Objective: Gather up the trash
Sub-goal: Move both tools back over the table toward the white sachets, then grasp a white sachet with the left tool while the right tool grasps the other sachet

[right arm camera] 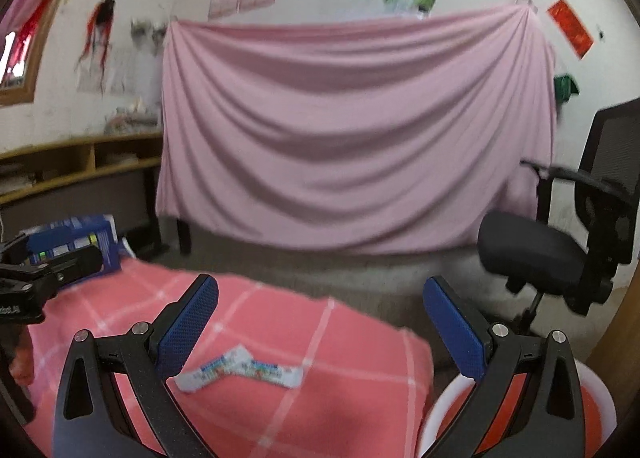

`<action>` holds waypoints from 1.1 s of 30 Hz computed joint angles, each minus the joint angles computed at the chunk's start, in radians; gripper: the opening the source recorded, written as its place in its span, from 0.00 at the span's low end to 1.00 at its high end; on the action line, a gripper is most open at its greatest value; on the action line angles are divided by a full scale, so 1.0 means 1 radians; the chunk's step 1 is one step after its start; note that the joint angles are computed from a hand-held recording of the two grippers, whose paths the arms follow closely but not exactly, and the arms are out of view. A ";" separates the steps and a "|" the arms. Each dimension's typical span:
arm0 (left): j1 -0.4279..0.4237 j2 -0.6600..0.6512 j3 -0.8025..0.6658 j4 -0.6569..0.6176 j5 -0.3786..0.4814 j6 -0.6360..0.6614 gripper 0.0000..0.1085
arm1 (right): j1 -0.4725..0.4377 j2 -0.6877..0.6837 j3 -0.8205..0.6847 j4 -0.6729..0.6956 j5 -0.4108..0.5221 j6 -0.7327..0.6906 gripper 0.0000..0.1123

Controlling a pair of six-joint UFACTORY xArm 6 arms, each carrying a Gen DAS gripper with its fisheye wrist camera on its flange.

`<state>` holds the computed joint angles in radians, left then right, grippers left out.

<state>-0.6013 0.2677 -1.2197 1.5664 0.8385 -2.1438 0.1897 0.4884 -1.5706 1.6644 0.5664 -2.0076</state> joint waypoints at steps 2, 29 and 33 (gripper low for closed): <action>0.024 0.025 -0.030 -0.053 -0.065 0.066 0.93 | 0.004 0.038 -0.044 -0.133 -0.019 0.137 0.88; 0.150 0.333 -0.368 -1.077 -0.449 1.173 0.17 | -0.013 0.315 -0.428 -0.861 0.255 0.831 0.41; 0.155 0.295 -0.323 -0.978 -0.435 1.020 0.16 | -0.008 0.351 -0.490 -0.883 0.328 0.844 0.41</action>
